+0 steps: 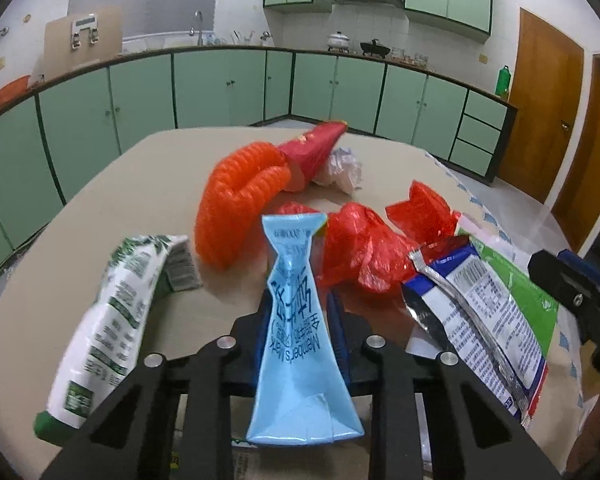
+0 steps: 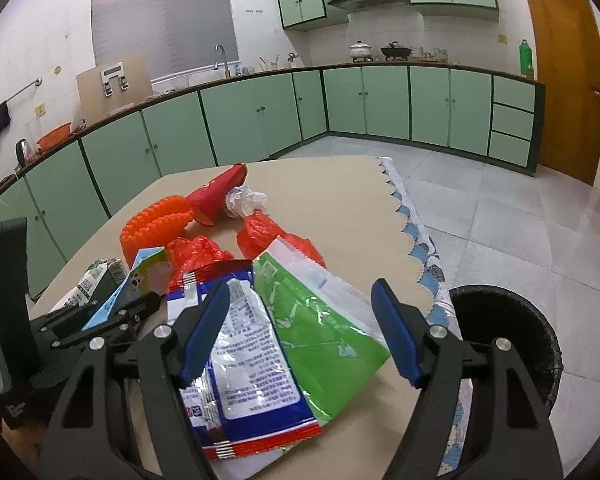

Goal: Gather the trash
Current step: 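Grasp the white-green milk pouch with the right tool while the left tool holds the carton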

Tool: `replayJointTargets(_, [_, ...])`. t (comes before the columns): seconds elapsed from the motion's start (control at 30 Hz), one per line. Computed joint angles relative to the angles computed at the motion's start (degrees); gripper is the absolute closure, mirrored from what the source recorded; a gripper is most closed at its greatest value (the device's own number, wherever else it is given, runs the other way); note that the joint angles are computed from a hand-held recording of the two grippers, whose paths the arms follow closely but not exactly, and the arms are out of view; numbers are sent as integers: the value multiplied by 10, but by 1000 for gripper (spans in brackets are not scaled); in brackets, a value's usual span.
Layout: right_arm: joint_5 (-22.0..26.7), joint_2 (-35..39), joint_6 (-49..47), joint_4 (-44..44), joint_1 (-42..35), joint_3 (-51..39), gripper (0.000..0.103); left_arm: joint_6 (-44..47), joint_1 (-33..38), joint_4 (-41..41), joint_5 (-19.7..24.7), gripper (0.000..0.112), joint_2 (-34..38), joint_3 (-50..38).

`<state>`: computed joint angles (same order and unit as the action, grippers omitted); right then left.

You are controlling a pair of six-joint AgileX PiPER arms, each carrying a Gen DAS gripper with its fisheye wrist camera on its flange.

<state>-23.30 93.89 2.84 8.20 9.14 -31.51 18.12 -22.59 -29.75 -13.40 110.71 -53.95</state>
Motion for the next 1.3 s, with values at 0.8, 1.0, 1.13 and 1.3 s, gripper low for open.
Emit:
replayJointTargets(0.8, [34,-3,-47,63,57,-34,32,11,33,17,40,88,-30,37])
replayJointTargets(1.0, [30,1,-1,16,38,-27,32,94,22,-68,44,92,-24,22])
replayJointTargets(1.13, [29,0,14,1,35,-24,32,35,20,-12,45,94,-31,19])
replayJointTargets(1.3, [33,-7,21,-5,40,-26,32,-50,26,71,25,94,-65,38])
